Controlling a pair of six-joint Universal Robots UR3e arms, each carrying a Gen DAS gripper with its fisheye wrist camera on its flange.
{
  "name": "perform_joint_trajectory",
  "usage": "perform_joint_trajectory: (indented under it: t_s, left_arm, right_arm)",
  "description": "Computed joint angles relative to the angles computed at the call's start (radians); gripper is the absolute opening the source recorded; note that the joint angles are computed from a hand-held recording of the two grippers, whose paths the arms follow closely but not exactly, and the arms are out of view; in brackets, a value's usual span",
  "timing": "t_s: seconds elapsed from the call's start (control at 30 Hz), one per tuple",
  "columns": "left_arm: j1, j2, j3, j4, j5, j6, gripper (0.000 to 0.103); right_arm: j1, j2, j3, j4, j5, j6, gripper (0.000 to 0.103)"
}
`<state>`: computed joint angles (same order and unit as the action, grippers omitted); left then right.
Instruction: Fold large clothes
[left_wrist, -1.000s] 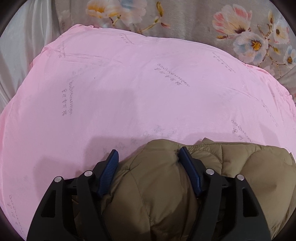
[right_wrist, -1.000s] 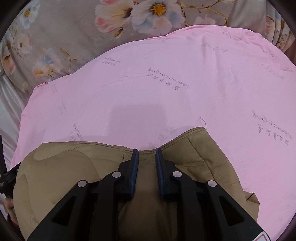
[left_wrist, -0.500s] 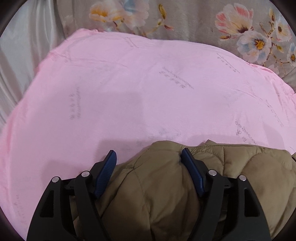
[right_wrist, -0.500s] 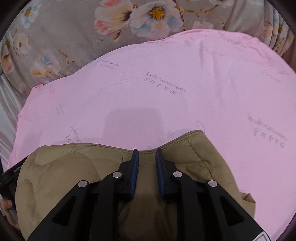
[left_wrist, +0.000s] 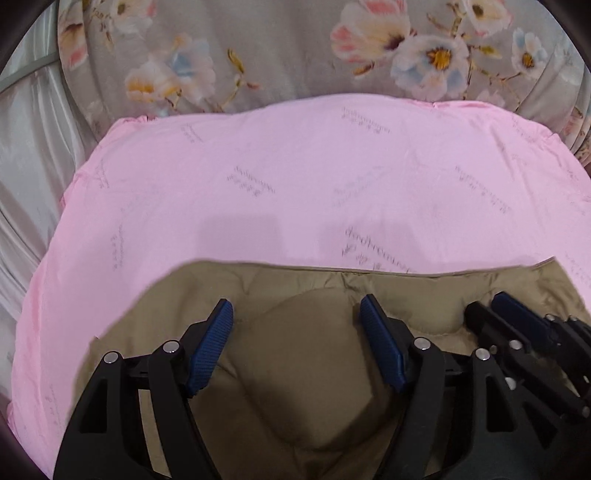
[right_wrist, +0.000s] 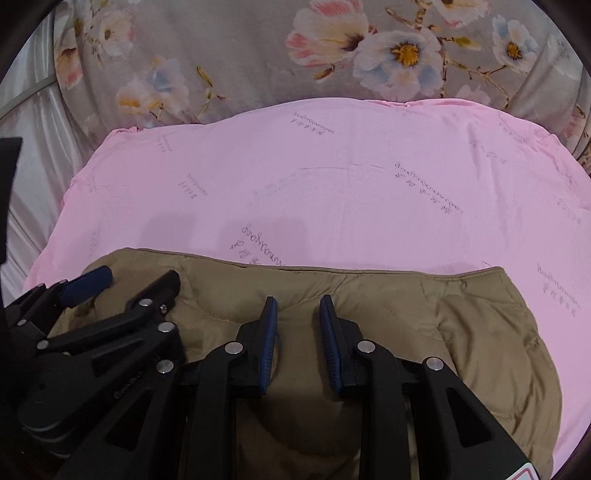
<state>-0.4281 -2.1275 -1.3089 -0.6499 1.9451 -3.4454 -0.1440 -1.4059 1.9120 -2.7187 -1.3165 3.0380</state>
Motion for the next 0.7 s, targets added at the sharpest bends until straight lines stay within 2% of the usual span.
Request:
perform_joint_trajectory:
  t_s: [0.23,0.7]
  left_arm:
    - [-0.006,-0.028,-0.062,0.110,0.036,-0.031,0.074]
    - [-0.028,-0.071,-0.052,0.143,0.092,-0.043,0.075]
  right_arm:
    - [0.013,0.042,0.025,-0.077,-0.014,0.024,0.023]
    - [0.042,0.078,0.031,-0.139,-0.059,0.051,0.020]
